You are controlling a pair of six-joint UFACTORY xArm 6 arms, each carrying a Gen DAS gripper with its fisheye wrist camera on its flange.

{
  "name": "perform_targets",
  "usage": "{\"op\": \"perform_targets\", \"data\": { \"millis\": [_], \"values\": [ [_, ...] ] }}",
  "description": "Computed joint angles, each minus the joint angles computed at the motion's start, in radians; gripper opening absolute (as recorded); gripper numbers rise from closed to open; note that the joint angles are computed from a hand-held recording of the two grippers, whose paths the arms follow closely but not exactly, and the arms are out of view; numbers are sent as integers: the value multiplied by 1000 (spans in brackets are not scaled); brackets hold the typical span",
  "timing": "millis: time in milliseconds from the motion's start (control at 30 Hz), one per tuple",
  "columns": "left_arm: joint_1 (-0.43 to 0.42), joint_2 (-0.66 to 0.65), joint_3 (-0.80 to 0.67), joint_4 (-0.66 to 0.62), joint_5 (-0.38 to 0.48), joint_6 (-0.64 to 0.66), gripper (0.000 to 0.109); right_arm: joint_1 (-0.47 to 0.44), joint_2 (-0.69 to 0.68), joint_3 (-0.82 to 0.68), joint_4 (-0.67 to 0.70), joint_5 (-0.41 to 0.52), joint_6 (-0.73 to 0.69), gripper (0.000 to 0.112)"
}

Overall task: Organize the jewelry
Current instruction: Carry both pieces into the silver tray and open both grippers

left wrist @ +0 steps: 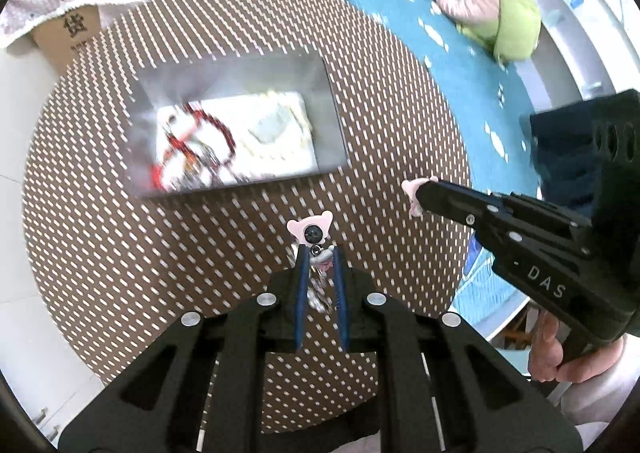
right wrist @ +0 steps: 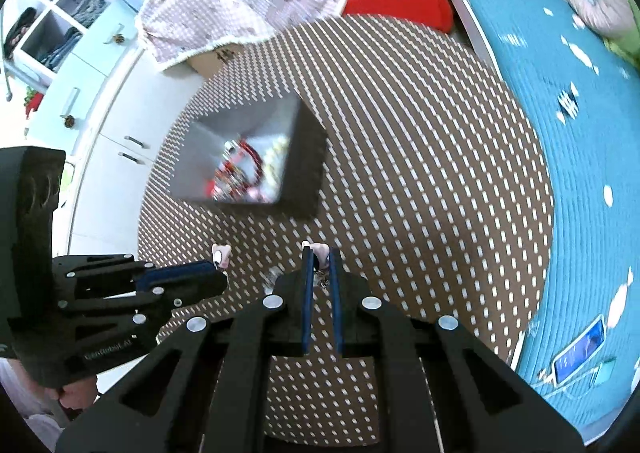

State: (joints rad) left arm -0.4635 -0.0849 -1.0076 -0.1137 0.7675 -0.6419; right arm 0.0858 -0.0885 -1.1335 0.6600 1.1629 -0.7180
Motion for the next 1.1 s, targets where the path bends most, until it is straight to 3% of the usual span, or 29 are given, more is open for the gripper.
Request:
{"op": "perform_targets", "data": {
  "millis": [367,500,567,600,633,867,967,1100],
  "values": [
    [136,-48,0,72,17,11,12,128,103,-149,44,-15,-24,8],
    [142,-29,-17,66,39,11,13,146,127,-169,30,-17,-4,11],
    [145,-27,-16,48,47,26,21,145,125,-166,13,-15,13,21],
    [145,-33,-6,44,46,27,25,144,118,-155,3,-25,21,32],
    [143,-39,5,39,42,30,25,138,109,-143,0,-30,21,35],
    [86,-113,104,-72,27,125,25,83,30,-40,-32,-13,30,35],
    [36,-88,115,-142,70,182,32,68,9,12,-72,-4,61,35],
    [-10,-29,125,-233,62,196,37,54,-29,89,-105,8,71,35]
  ]
}}
